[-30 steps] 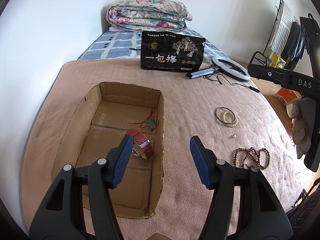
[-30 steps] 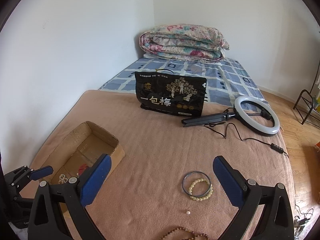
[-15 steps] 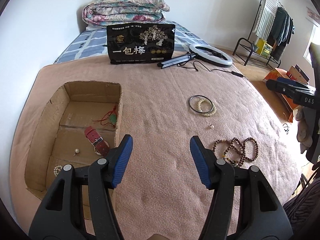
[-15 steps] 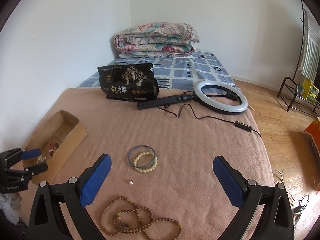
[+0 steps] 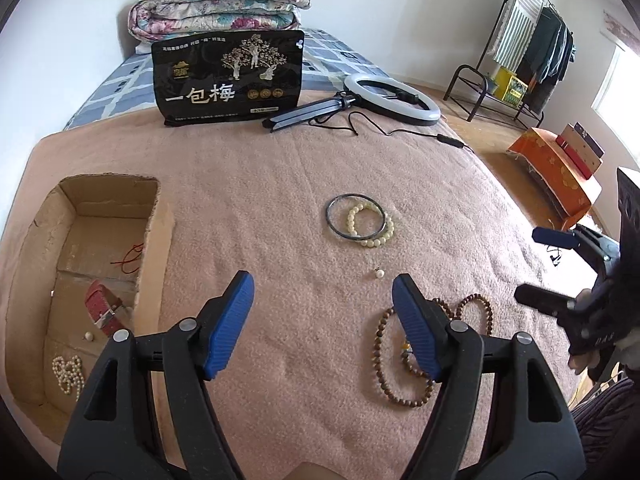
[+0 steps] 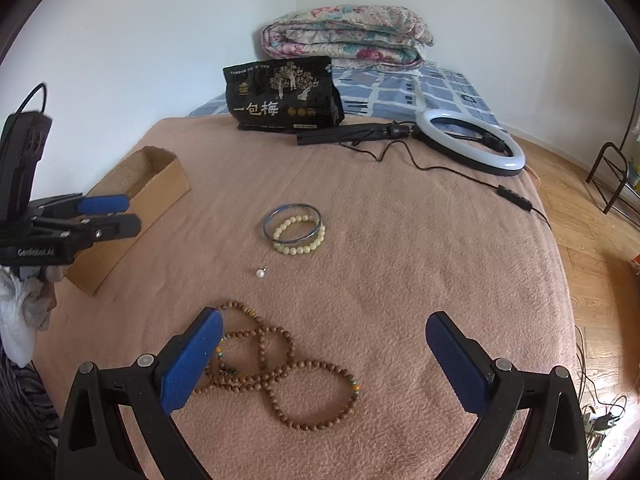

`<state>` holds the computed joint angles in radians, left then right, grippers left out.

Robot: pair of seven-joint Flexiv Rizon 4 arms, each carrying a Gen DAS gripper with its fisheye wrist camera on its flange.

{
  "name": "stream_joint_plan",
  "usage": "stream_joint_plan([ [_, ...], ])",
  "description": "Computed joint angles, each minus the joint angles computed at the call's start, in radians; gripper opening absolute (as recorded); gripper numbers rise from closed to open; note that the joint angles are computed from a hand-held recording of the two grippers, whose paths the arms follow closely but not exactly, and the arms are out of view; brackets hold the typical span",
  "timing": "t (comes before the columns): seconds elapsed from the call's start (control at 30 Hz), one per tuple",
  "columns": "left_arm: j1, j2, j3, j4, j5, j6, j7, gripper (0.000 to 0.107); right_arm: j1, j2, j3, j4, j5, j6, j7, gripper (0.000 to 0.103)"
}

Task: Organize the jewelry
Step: 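Move the left tool to the blue bangle while the right tool approaches the wooden mala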

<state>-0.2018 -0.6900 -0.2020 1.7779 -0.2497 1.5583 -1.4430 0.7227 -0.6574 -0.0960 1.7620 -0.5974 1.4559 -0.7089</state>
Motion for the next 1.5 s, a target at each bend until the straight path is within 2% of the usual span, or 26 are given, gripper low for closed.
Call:
stream_joint_plan([
  [0.17,-0.032,-0.079,0.007,-0.116,-0.010,-0.055,-0.003,0.076,-0.041,-0.031,0.071,-0.006,0.007,0.005,-0.110,0.103],
  [0.37,-0.082,-0.186,0.045,-0.278,-0.024,-0.137,-0.035,0.076,-0.064,-0.062,0.113,-0.020,0.061,0.017,-0.191,0.103],
  [0.77,-0.165,-0.353,0.151,-0.555,0.047,-0.295,-0.104,0.076,-0.043,-0.098,0.099,-0.029,0.118,0.073,-0.283,0.103],
  [0.97,-0.180,-0.389,0.185,-0.622,0.092,-0.340,-0.140,0.076,-0.058,-0.113,0.135,-0.046,0.142,0.077,-0.338,0.103],
  [1.4,-0.169,-0.431,0.171,-0.691,0.122,-0.368,-0.130,0.077,-0.052,-0.129,0.136,-0.060,0.179,0.070,-0.383,0.103],
  [1.5,-0.165,-0.438,0.165,-0.695,0.123,-0.359,-0.124,0.077,-0.069,-0.142,0.159,-0.080,0.183,0.060,-0.400,0.103],
])
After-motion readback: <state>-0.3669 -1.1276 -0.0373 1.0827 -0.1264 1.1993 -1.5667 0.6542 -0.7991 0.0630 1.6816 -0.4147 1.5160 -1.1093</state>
